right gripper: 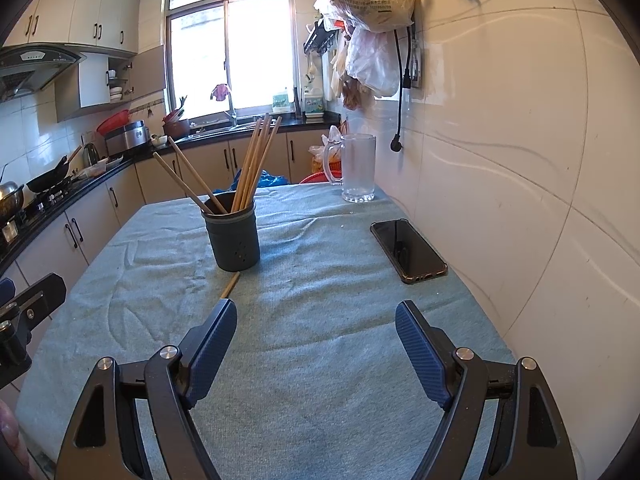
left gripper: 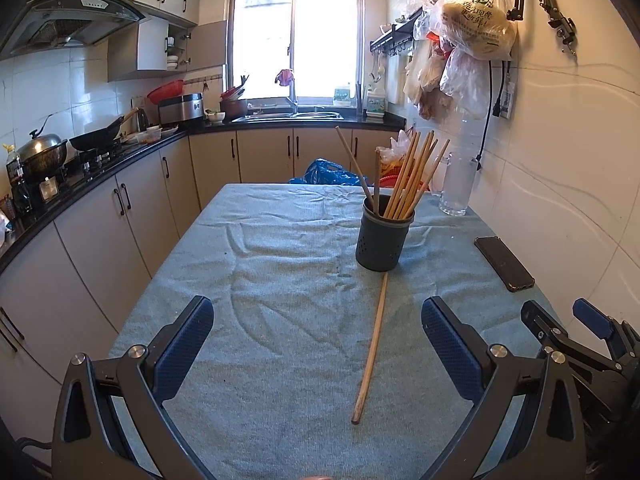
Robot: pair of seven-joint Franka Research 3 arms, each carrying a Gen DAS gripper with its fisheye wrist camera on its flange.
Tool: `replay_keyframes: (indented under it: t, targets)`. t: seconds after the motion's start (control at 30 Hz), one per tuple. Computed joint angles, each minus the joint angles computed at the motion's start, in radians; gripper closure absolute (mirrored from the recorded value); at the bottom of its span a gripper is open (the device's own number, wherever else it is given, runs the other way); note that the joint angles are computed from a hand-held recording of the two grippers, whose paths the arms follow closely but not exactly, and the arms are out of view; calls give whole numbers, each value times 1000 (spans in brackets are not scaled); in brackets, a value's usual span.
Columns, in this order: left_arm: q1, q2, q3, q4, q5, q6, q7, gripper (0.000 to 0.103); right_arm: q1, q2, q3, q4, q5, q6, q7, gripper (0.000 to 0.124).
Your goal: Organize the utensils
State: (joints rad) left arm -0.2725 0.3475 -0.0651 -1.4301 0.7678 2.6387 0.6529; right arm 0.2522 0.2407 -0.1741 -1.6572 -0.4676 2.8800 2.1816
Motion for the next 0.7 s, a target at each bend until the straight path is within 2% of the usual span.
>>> replay_keyframes:
  t: [0.7]
  targets:
    - [-1, 18, -4, 18, -41, -22, 39, 0, 4, 7, -2, -6, 16, 8, -14, 38]
